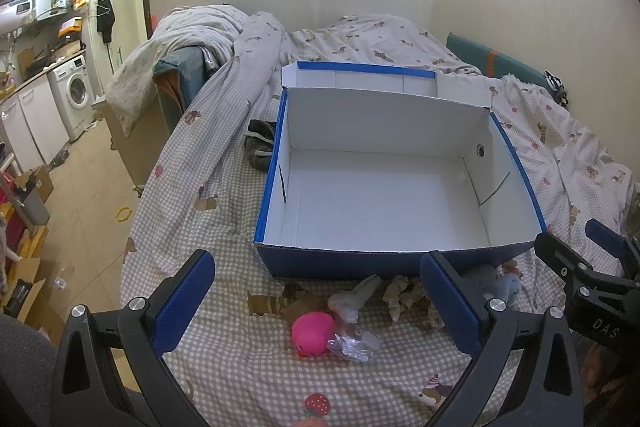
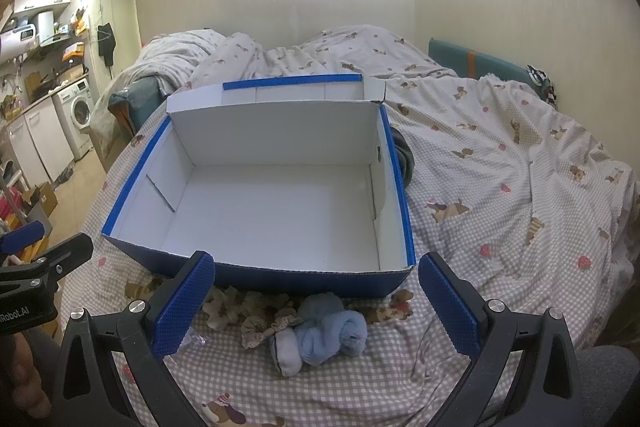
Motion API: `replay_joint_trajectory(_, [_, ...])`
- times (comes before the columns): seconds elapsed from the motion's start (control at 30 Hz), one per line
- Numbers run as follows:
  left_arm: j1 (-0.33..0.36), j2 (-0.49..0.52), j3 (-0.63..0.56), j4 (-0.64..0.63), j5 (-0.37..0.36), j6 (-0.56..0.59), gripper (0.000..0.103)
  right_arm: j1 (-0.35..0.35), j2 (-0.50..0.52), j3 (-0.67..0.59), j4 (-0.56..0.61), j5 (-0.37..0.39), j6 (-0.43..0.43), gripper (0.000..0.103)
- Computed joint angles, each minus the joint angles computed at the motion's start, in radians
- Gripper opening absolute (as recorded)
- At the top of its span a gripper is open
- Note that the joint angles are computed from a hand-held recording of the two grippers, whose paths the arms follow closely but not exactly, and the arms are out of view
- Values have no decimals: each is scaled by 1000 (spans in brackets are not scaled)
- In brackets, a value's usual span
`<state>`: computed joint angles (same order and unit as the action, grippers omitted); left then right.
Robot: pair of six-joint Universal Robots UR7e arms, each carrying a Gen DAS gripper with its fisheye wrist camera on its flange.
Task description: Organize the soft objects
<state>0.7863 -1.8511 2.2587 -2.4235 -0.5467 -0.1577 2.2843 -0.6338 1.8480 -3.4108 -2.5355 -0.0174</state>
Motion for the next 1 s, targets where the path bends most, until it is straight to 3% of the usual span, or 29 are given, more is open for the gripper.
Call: replay_joint_trajectory(1.0, [-21,-5,15,25,15,20,102,0,-3,2,1,2,3,103])
